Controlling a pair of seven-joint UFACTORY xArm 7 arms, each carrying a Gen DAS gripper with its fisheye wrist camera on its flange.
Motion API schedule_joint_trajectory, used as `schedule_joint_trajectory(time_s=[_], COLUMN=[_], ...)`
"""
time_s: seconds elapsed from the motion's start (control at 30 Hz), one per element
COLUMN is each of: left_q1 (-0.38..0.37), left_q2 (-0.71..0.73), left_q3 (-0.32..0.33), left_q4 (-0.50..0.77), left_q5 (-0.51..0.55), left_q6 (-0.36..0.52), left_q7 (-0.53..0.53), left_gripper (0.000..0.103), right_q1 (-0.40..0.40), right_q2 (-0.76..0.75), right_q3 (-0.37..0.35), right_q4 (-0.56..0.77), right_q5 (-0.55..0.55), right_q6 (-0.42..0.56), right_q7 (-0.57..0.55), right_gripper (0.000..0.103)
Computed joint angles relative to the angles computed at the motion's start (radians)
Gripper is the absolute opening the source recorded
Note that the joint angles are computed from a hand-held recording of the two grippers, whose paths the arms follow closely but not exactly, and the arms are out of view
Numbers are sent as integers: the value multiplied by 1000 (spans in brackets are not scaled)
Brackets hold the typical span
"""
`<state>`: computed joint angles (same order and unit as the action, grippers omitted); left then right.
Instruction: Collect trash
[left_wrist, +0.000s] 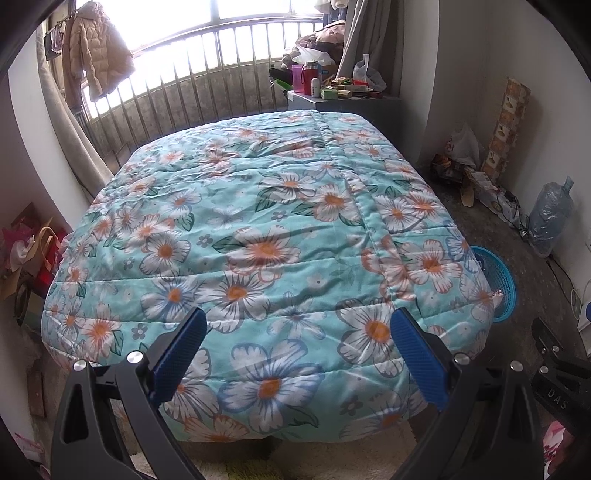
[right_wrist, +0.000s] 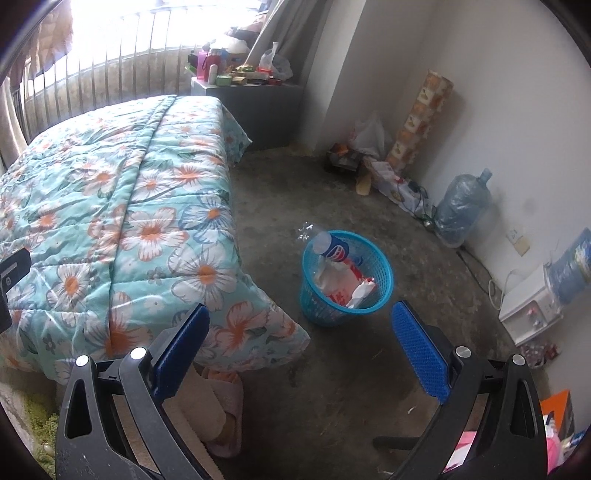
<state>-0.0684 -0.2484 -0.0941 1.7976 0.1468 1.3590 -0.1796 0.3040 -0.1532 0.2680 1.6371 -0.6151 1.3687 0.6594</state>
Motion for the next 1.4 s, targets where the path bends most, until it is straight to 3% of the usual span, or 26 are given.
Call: schedule_joint_trajectory(time_s=[1.4], left_q1=[-9], left_q2=[19], left_q3=[0], left_q4=[37], left_q5=[-3], left_q6=[20], left_q7=[-7], left_gripper=[98], right_q1=[3], right_q2=[11], right_q3=[-2], right_q4=[32], right_q5=[-10], right_q6=[17], right_q7=[-8], right_gripper=[95])
